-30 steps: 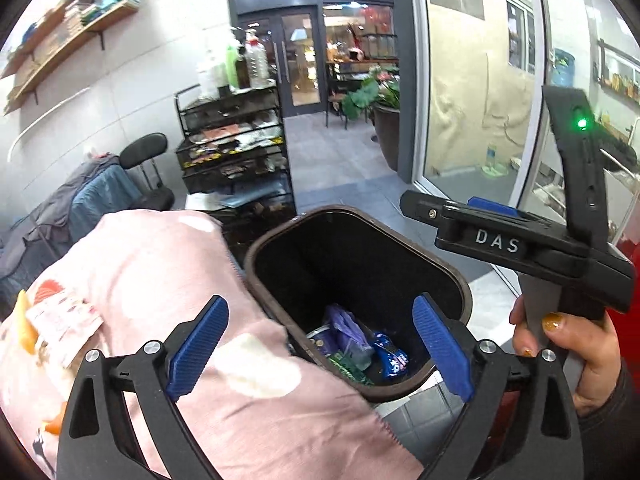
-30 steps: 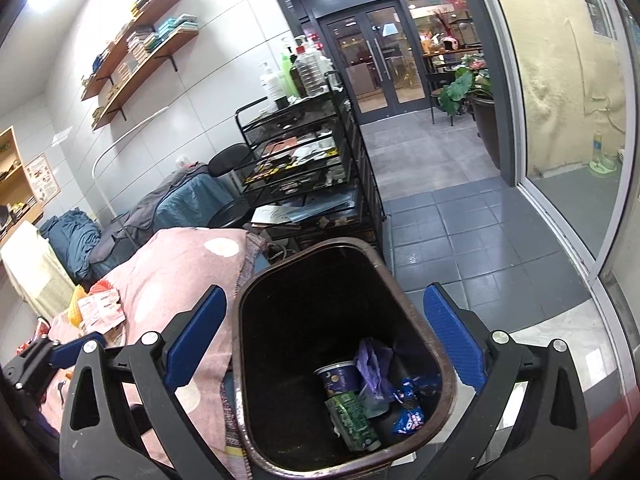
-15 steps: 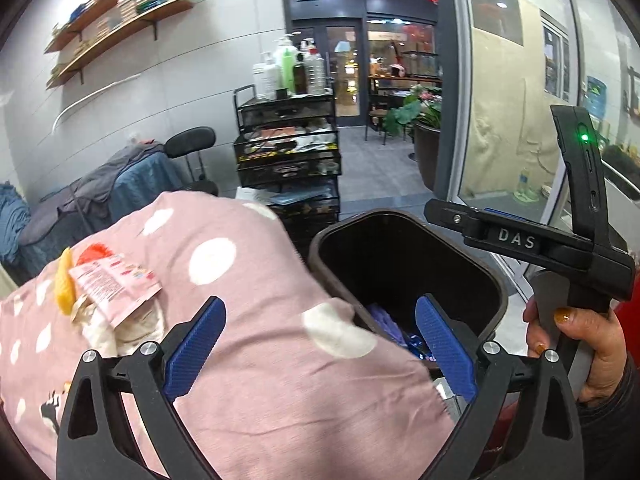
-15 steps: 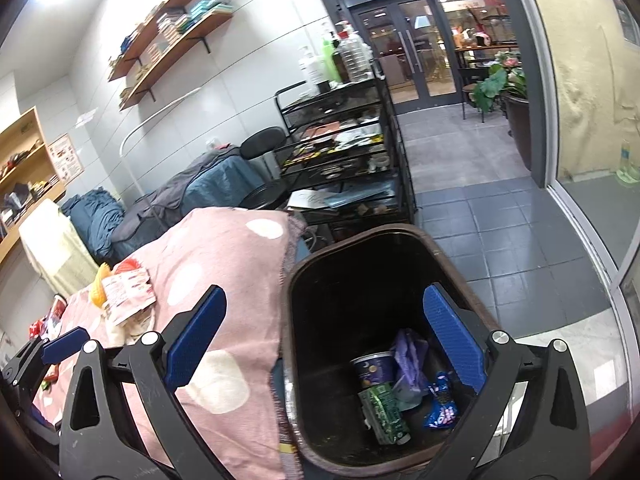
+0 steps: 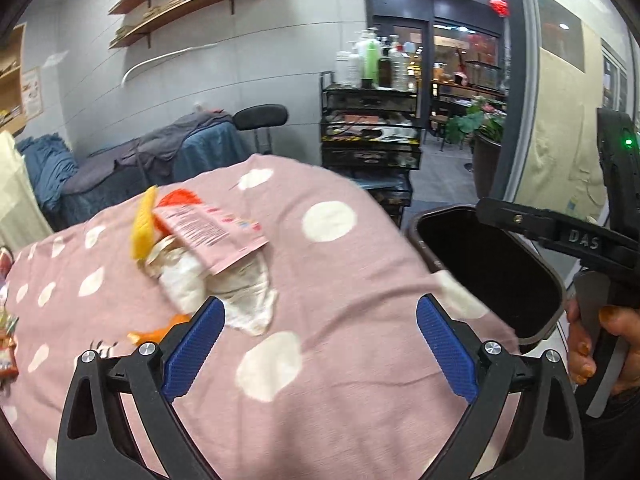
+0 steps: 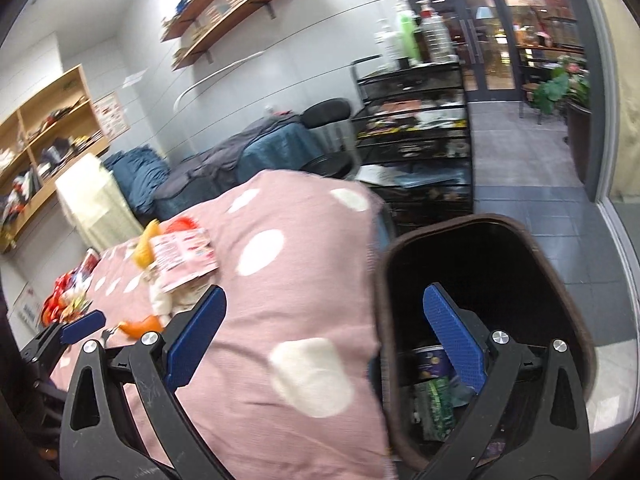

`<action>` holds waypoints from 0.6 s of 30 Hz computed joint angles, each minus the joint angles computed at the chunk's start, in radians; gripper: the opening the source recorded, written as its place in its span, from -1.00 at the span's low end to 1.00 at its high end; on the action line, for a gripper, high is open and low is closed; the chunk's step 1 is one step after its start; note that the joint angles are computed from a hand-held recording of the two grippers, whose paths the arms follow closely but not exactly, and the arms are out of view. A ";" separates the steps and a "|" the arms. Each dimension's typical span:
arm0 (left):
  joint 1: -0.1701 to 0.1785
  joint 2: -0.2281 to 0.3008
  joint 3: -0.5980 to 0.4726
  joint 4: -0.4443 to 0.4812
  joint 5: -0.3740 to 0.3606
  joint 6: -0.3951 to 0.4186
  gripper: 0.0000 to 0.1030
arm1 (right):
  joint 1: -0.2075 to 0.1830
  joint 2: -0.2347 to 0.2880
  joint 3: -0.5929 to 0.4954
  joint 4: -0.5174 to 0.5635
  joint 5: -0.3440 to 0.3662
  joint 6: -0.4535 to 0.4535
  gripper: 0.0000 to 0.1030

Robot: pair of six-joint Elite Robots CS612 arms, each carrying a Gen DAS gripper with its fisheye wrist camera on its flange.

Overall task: Collect trash
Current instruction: 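Return both grippers to the trash pile on the bedspread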

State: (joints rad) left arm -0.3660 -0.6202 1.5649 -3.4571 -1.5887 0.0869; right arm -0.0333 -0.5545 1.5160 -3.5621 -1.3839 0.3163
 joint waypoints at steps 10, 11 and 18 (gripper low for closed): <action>0.076 0.012 -0.013 0.073 0.055 -0.089 0.86 | 0.045 0.029 -0.109 0.139 0.110 -0.106 0.89; 0.083 0.013 -0.018 0.080 0.056 -0.096 0.86 | 0.049 0.033 -0.123 0.158 0.119 -0.118 0.89; 0.128 0.032 -0.087 0.137 0.018 -0.139 0.86 | 0.085 0.067 -0.231 0.304 0.147 -0.204 0.89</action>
